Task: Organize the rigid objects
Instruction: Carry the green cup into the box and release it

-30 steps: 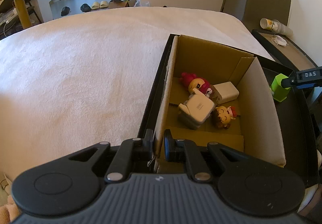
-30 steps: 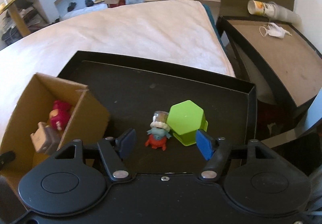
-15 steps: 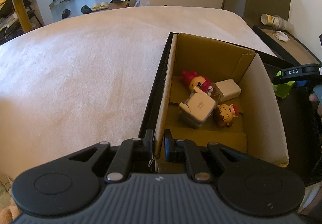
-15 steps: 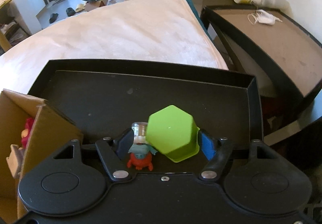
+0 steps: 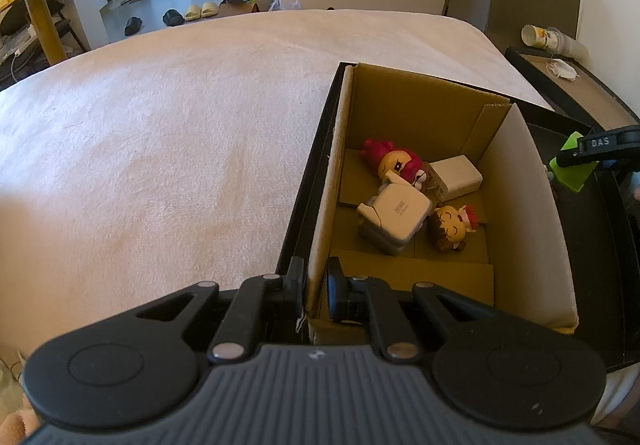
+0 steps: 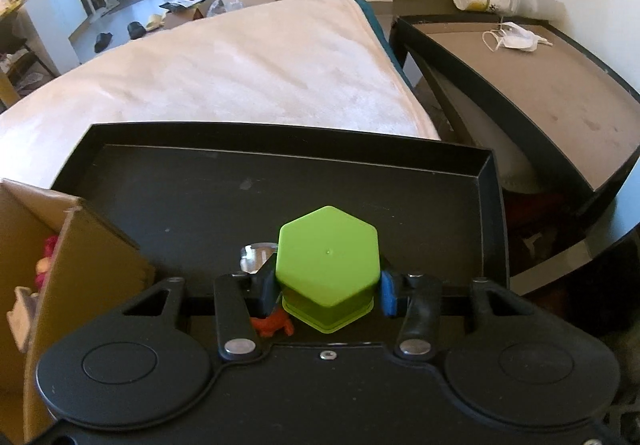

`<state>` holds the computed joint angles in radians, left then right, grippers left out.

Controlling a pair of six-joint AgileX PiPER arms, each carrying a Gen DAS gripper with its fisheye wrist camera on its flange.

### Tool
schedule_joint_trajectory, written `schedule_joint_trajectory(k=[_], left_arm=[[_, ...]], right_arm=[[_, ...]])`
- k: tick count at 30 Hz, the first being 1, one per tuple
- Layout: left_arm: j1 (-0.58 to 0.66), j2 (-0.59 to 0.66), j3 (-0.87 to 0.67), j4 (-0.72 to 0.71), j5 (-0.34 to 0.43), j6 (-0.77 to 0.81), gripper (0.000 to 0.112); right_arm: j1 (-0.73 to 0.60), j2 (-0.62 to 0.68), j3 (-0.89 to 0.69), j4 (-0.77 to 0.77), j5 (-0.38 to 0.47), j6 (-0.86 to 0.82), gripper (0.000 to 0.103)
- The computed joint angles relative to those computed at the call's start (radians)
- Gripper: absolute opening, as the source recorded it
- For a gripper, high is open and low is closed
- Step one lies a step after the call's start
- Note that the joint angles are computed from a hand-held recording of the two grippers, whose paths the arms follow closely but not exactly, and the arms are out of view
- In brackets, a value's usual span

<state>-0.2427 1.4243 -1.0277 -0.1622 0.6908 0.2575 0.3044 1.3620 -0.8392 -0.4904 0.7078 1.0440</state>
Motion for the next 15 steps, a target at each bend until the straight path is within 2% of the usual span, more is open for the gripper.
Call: schedule_joint_trajectory(k=[7, 15], left_arm=[[0.022, -0.004, 0.002, -0.043, 0.006, 0.041, 0.01], [0.066, -0.015, 0.008, -0.127, 0.015, 0.116, 0.01]], right_arm=[[0.079, -0.062, -0.066, 0.04, 0.092, -0.068, 0.047], [0.202, -0.069, -0.191, 0.023, 0.189, -0.078, 0.047]])
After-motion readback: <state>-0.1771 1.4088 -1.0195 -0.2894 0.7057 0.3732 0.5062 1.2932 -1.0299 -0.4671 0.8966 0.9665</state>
